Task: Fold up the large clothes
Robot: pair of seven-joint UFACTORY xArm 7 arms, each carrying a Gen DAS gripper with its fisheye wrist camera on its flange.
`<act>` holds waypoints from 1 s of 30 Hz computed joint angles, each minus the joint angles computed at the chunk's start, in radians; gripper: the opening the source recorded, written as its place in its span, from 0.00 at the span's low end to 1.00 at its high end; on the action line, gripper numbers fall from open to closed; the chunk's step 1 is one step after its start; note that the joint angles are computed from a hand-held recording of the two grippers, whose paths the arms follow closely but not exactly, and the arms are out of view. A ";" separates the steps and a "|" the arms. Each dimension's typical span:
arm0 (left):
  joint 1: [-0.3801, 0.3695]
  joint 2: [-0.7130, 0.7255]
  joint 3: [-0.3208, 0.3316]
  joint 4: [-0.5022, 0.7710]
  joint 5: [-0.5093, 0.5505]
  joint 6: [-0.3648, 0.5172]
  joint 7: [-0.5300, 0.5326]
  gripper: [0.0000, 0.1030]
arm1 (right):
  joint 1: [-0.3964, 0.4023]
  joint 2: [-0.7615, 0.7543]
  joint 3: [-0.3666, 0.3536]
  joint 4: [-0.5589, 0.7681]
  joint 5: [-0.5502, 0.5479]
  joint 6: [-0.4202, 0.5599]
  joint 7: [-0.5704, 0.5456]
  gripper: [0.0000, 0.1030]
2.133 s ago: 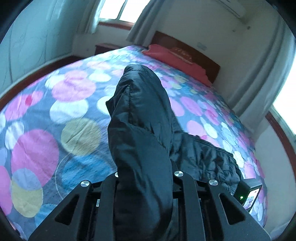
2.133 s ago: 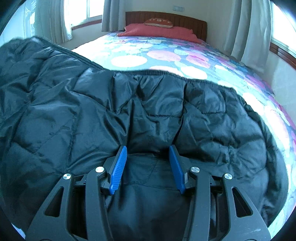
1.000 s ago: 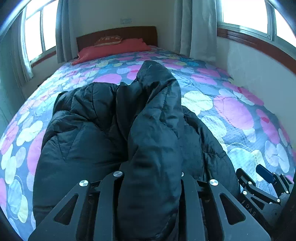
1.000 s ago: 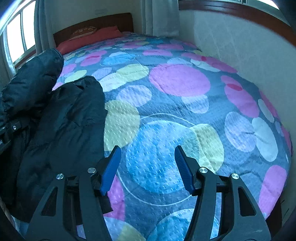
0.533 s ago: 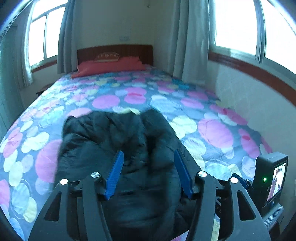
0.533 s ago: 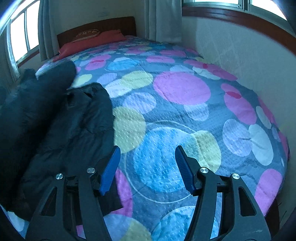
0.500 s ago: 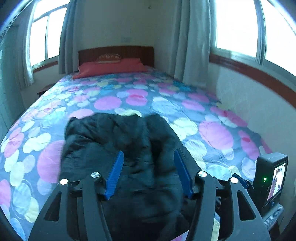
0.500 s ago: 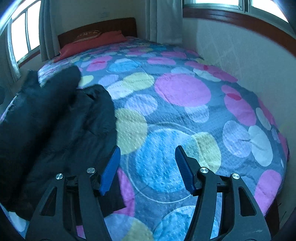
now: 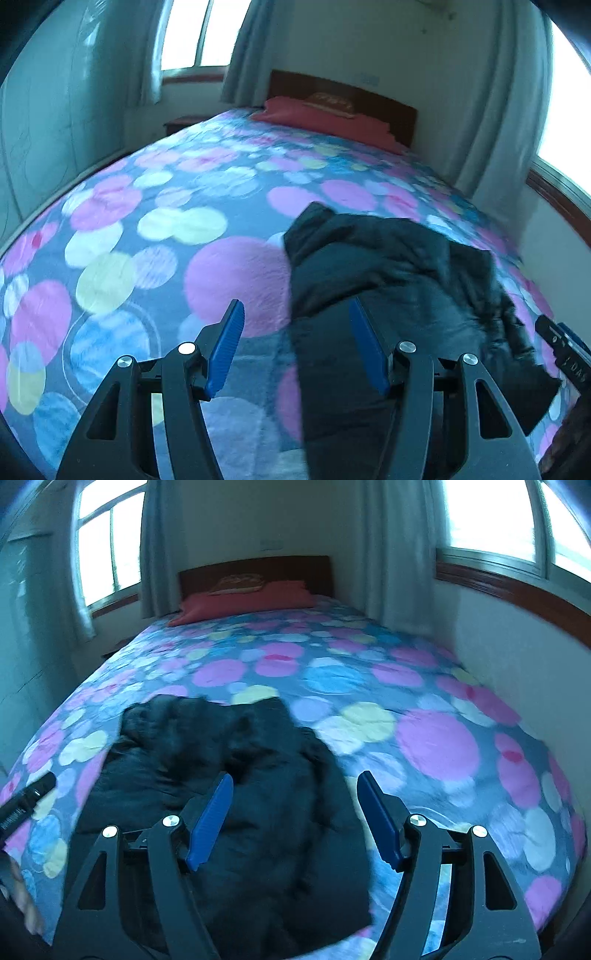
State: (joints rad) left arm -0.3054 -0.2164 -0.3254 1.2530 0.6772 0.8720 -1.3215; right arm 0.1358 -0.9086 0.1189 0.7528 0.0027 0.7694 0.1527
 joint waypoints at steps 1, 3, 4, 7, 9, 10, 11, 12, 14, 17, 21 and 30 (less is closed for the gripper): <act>0.001 -0.006 0.005 -0.012 -0.007 -0.004 -0.001 0.57 | -0.006 0.015 0.016 0.006 -0.007 0.002 0.007 0.71; 0.002 -0.012 0.013 -0.035 -0.025 -0.023 0.004 0.57 | -0.001 0.056 0.029 0.018 -0.008 0.022 0.015 0.73; 0.003 -0.015 0.017 -0.048 -0.038 -0.035 0.007 0.57 | 0.003 0.068 0.031 0.019 -0.006 0.035 0.021 0.74; 0.004 -0.030 0.034 -0.099 -0.096 -0.092 0.027 0.57 | 0.028 0.092 0.008 0.009 0.025 0.068 0.031 0.69; 0.008 -0.037 0.036 -0.121 -0.125 -0.125 0.035 0.57 | 0.049 0.113 -0.022 0.009 0.060 0.099 0.021 0.25; 0.010 -0.038 0.039 -0.133 -0.141 -0.156 0.037 0.57 | 0.061 0.118 -0.042 0.004 0.080 0.106 0.008 0.16; 0.014 -0.035 0.042 -0.140 -0.153 -0.181 0.045 0.57 | 0.065 0.116 -0.052 -0.005 0.090 0.105 -0.002 0.12; 0.017 -0.034 0.042 -0.144 -0.162 -0.200 0.052 0.57 | 0.064 0.114 -0.057 -0.012 0.095 0.103 -0.009 0.11; 0.021 -0.019 0.037 -0.137 -0.165 -0.225 0.078 0.57 | 0.060 0.107 -0.071 -0.031 0.110 0.093 -0.019 0.10; 0.024 -0.001 0.027 -0.123 -0.157 -0.236 0.082 0.57 | 0.047 0.106 -0.088 -0.056 0.127 0.071 -0.030 0.09; 0.023 0.005 0.033 -0.119 -0.168 -0.275 0.084 0.57 | 0.002 0.087 -0.099 -0.087 0.116 0.048 -0.028 0.08; -0.036 0.143 0.033 0.015 -0.088 -0.262 0.103 0.58 | -0.036 0.115 -0.157 -0.137 0.135 0.032 -0.075 0.08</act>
